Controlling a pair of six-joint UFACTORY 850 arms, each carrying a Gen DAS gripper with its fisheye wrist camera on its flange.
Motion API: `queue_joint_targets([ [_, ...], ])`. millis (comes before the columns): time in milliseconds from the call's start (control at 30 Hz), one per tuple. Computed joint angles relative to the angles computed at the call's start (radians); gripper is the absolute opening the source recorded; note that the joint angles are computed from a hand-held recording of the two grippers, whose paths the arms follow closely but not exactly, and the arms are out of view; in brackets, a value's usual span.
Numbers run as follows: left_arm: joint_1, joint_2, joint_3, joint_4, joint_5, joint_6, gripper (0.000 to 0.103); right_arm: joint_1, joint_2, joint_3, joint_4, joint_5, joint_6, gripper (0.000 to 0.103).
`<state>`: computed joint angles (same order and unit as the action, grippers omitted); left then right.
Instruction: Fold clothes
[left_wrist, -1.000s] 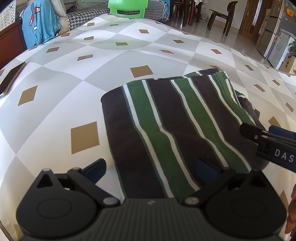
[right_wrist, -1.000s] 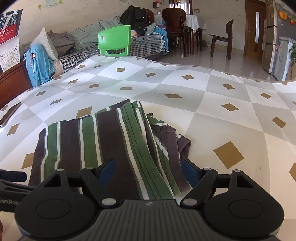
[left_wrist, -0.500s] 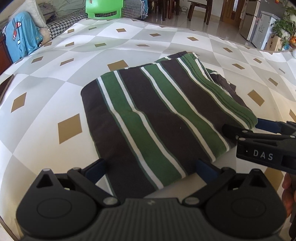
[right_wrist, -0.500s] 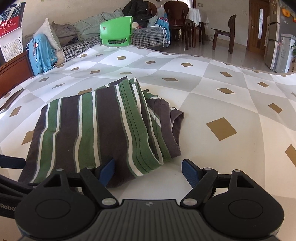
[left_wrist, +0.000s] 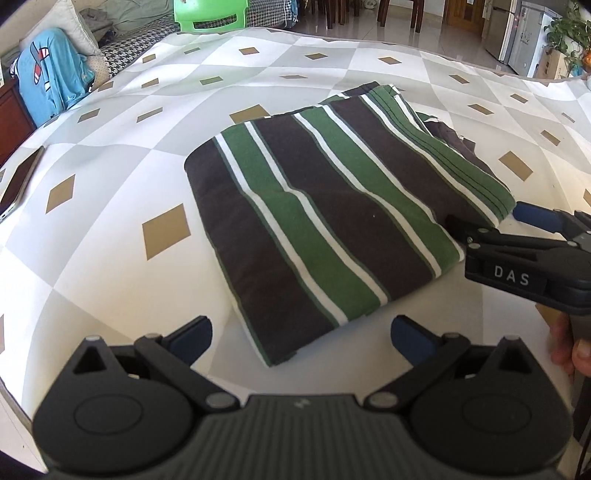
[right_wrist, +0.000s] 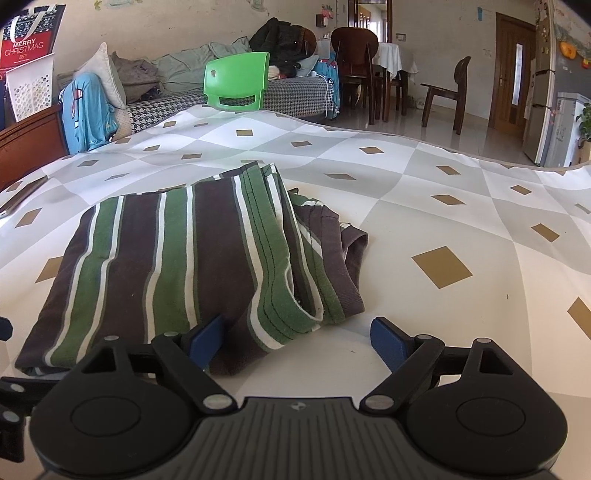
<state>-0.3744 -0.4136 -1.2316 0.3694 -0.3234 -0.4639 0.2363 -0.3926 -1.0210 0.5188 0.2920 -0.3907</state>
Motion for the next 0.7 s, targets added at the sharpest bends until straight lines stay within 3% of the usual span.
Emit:
queue_joint_targets([
  [233, 0.011, 0.052, 0.042, -0.169, -0.033, 0.130, 0.103, 0.003, -0.015, -0.023, 0.122, -0.010, -0.098, 0.098],
  [700, -0.012, 0.154, 0.133, -0.042, -0.038, 0.007, 0.103, -0.006, -0.047, -0.060, 0.056, -0.024, -0.051, 0.102],
])
